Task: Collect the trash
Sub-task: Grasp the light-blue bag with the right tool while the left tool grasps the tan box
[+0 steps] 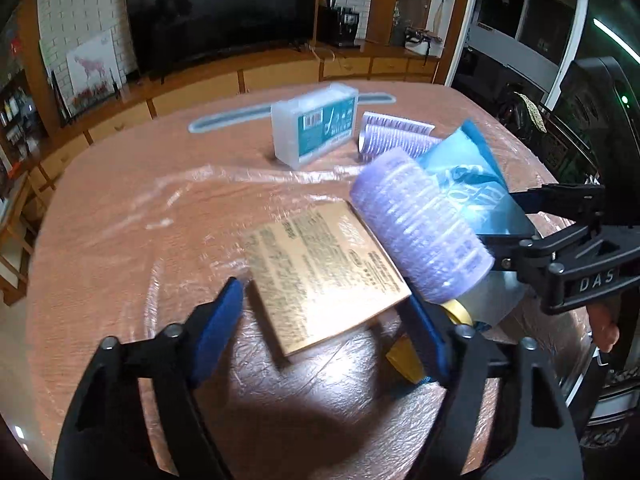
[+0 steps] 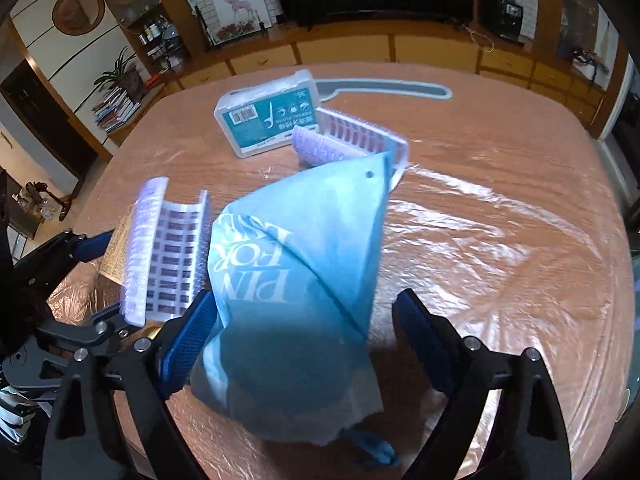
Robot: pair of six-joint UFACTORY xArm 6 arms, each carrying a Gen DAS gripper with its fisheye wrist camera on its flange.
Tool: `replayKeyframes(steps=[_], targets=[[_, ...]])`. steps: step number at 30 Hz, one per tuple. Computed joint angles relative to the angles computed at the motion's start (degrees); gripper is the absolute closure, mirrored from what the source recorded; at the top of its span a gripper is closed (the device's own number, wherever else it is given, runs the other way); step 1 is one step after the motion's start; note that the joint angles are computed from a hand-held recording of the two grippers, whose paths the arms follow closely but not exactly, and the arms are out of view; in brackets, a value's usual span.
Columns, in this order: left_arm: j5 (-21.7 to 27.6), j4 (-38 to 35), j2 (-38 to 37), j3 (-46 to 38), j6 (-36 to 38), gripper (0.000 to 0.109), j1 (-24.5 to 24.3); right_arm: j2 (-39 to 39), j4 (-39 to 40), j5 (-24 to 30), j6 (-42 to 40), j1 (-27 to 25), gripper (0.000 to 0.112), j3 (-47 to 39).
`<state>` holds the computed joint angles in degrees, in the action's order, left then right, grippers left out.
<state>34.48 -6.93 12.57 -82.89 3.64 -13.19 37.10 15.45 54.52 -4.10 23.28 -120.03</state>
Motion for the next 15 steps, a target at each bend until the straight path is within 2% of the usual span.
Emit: replayKeyframes(steps=[2,4,6,10,15], targets=[[0.8,-2.8,0.4,-0.6,1.0,0.036,0.4,1.1,2.2,1.2,-0.7,-0.4,0.03,-1.5],[1.3,-4.3,0.5,-0.9,1.9,0.038,0.7,1.8,3.0,1.2,-1.3,-0.7,0.04,-2.5],[2.5,-4.3,0.9,-1.7,1.8,0.039,0.9,1.8,5.1,1.9,-2.4,-1.1,0.045,-2.6],[3.3,-6.1,1.2,-2.5,1.8,0.041,1.1,-1.8,5.6,-1.1,-3.6,-1.3,0.049,3.1],[1.2,-7.3,-0.9,0.4,0.3,0.045,1.4,-6.7,7.4,-4.8,-5.1,-1.8,0.05,10.3]])
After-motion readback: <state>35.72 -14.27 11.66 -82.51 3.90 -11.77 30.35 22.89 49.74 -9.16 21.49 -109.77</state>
